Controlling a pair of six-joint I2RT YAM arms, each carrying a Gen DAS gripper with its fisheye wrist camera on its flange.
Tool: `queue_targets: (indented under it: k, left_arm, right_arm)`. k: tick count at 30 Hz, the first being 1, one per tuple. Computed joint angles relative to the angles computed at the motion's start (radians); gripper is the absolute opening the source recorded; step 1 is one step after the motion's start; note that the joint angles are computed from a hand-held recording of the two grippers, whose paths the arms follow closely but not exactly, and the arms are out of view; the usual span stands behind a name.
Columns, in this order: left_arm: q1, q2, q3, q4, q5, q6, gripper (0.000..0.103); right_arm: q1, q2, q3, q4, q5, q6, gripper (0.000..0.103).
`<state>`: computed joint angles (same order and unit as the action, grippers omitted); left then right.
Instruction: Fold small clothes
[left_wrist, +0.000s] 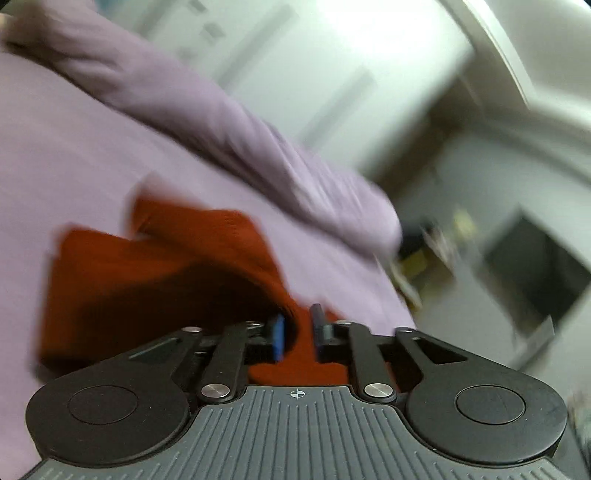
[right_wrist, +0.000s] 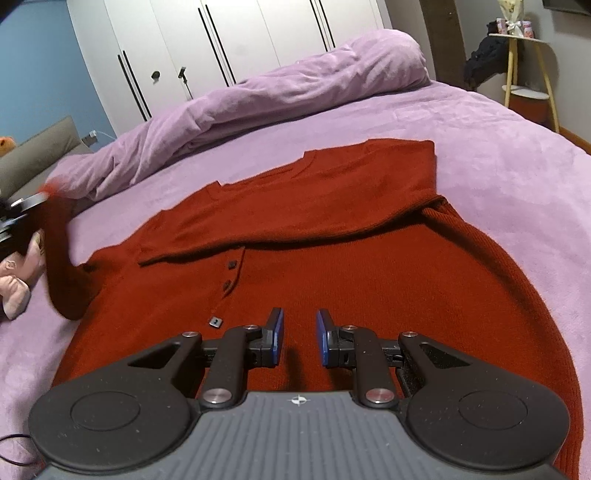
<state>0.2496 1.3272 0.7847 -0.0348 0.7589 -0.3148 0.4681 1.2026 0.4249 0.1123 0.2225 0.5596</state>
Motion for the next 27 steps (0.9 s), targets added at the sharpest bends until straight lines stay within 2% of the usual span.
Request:
queue_targets:
  k: [1,4,7,11,12,14,16,18,20,23,24,25,26,27]
  left_arm:
    - [-0.054,0.014,-0.007,-0.009,-0.036,0.012,0.036]
    - [-0.153,0.029,-0.049,-0.051,-0.18,0.028,0.038]
    - [-0.16,0.013,-0.12,-0.04,-0.324,0.045,0.041]
    - [-0.151,-0.051,-0.222,-0.004,-0.494,0.075,0.048]
    - [-0.142,-0.057,-0.248,0.037,-0.519,0.071,0.049]
    - [-0.108,-0.013,-0.289,0.148,-0.493,0.081,0.055]
    - [-0.116,-0.074,-0.367,0.206,-0.481,0.087,0.057]
    - [-0.117,-0.075,-0.408,0.272,-0.484,0.078,0.059]
    - [-0.145,-0.042,-0.416,0.335,-0.498,0.057,0.064]
    - [-0.144,-0.014,-0.416,0.368,-0.49,0.062,0.067]
    - [-0.139,-0.019,-0.427,0.376,-0.482,0.063,0.068]
    - [-0.133,-0.018,-0.431,0.385,-0.472,0.061,0.068]
    - [-0.124,-0.014,-0.443,0.402,-0.46,0.061,0.068]
    - [-0.118,-0.014,-0.444,0.403,-0.451,0.057,0.068]
  right_arm:
    - [-0.008,-0.01,-0.003,-0.001,-0.007,-0.007,0.018]
    - [-0.047,-0.026,-0.001,-0.007,-0.04,-0.023,0.018]
    - [-0.104,0.001,0.018,0.018,-0.122,-0.053,0.018]
    - [-0.13,0.138,0.111,0.05,-0.198,-0.081,0.021]
    - [-0.132,0.185,0.146,0.064,-0.215,-0.083,0.026]
    - [-0.143,0.272,0.215,0.097,-0.267,-0.069,0.038]
    - [-0.148,0.355,0.281,0.144,-0.296,-0.067,0.051]
    - [-0.153,0.438,0.354,0.169,-0.295,-0.083,0.063]
    - [-0.165,0.524,0.439,0.152,-0.299,-0.097,0.063]
    - [-0.182,0.626,0.54,0.117,-0.315,-0.097,0.063]
    - [-0.189,0.647,0.55,0.127,-0.336,-0.091,0.06]
    - [-0.192,0.667,0.566,0.128,-0.35,-0.084,0.046]
    - [-0.193,0.676,0.573,0.135,-0.364,-0.084,0.038]
    - [-0.194,0.683,0.584,0.128,-0.372,-0.093,0.021]
